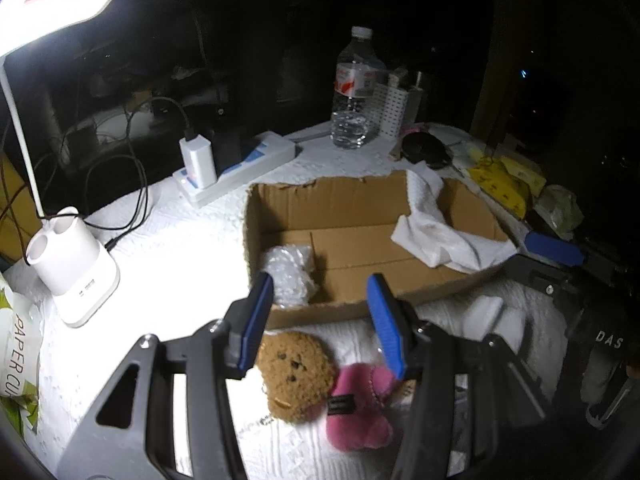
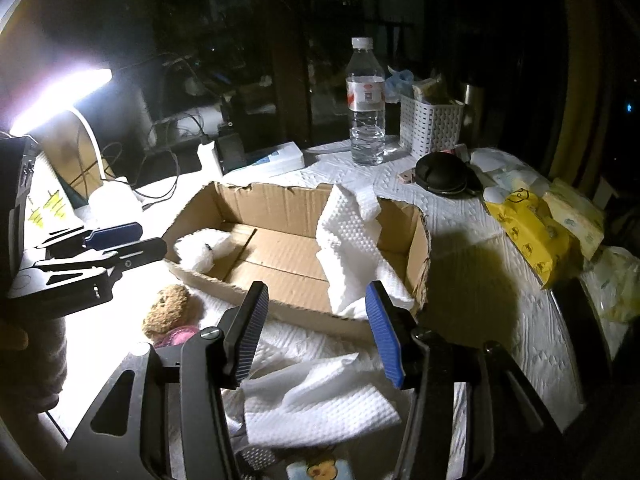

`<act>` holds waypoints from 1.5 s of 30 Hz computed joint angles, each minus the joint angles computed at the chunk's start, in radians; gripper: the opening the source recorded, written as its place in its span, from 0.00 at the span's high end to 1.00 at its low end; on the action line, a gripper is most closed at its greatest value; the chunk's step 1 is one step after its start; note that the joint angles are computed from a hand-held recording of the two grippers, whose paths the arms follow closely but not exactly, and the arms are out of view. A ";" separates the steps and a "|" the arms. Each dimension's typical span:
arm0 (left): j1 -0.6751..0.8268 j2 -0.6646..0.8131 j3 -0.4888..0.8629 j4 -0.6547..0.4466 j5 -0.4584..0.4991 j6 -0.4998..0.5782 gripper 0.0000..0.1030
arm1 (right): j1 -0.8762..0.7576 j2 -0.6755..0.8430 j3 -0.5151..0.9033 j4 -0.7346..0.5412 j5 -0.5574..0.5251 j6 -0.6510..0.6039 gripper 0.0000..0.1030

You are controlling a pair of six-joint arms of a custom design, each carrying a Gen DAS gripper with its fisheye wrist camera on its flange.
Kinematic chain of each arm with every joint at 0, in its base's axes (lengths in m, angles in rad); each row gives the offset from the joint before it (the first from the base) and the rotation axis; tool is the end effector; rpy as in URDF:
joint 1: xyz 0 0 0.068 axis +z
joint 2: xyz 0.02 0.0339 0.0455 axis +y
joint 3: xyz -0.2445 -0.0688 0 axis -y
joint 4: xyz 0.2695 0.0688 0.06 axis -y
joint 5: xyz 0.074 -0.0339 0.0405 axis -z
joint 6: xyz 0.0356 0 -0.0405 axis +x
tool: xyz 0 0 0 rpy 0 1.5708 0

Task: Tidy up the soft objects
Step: 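Move the left tool to the pink plush while the right tool reaches another paper towel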

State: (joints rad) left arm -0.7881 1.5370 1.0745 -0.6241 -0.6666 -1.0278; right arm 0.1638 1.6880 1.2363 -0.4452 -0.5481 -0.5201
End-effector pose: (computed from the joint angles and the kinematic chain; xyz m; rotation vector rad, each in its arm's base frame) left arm 0.2463 -0.2164 0.2011 -0.4768 2.2914 0.0429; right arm 0.3742 0.0807 0.2111 -1.0034 2.1307 0.5030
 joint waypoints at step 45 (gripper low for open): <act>-0.145 0.072 -0.106 0.088 0.089 -0.098 0.24 | -0.065 -0.003 -0.191 0.072 -0.003 -0.029 0.34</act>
